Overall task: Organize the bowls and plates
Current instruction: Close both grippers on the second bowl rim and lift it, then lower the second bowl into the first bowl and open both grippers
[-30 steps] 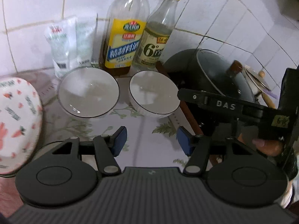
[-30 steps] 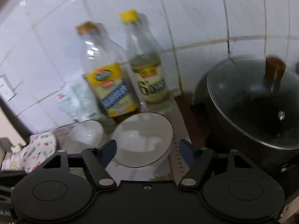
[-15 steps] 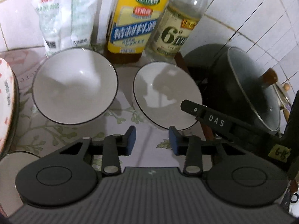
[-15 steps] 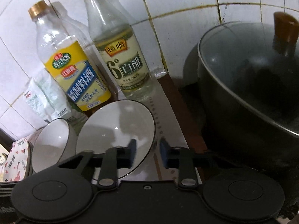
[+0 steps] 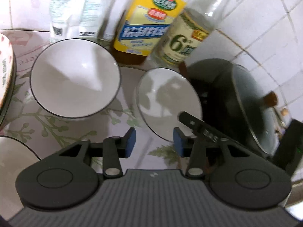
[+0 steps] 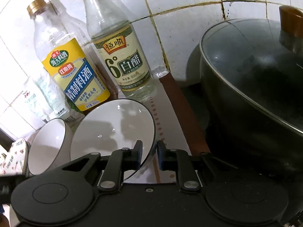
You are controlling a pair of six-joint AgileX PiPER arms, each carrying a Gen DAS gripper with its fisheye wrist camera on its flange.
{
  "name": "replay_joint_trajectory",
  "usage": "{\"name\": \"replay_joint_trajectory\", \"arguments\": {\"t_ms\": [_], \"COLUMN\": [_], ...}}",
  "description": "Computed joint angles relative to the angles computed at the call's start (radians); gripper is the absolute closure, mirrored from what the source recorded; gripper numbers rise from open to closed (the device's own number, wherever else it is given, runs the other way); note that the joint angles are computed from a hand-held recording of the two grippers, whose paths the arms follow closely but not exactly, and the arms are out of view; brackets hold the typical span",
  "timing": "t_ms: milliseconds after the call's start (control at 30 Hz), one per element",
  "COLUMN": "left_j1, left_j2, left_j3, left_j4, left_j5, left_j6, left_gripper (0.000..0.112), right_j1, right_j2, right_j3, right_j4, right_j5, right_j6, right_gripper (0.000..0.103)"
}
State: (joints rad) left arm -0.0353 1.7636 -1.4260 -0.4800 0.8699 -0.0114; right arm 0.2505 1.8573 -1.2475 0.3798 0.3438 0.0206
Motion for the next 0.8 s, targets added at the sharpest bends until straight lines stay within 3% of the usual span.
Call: {"name": "replay_joint_trajectory", "arguments": {"t_ms": [133, 200, 267, 367, 667, 800], "left_j1": [-0.031, -0.053, -0.073, -0.064, 0.042, 0.11], "left_j2": [0.032, 0.042, 0.04, 0.023, -0.175, -0.283], "left_j3": [0.001, 0.011, 0.015, 0.021, 0.087, 0.101], "left_j4": [0.069, 0.111, 0.166, 0.153, 0.086, 0.07], "left_j5": [-0.045, -0.083, -0.096, -0.054, 0.081, 0.163], "left_j6": [-0.044, -0.057, -0.088, -0.046, 0.125, 0.187], "left_gripper": [0.075, 0.096, 0.096, 0.096, 0.096, 0.096], "right_j1": [0.0, -0.009, -0.004, 0.03, 0.084, 0.165], "right_j2": [-0.008, -0.022, -0.043, -0.083, -0.245, -0.334], "right_j3": [0.032, 0.06, 0.075, 0.094, 0.121, 0.134], "right_j4": [0.003, 0.107, 0.121, -0.048, -0.108, -0.257], "right_j5": [-0.031, -0.051, -0.051, -0.059, 0.056, 0.089], "right_j6": [-0.022, -0.127, -0.147, 0.009, 0.101, 0.241], "right_gripper": [0.091, 0.092, 0.091, 0.091, 0.089, 0.089]}}
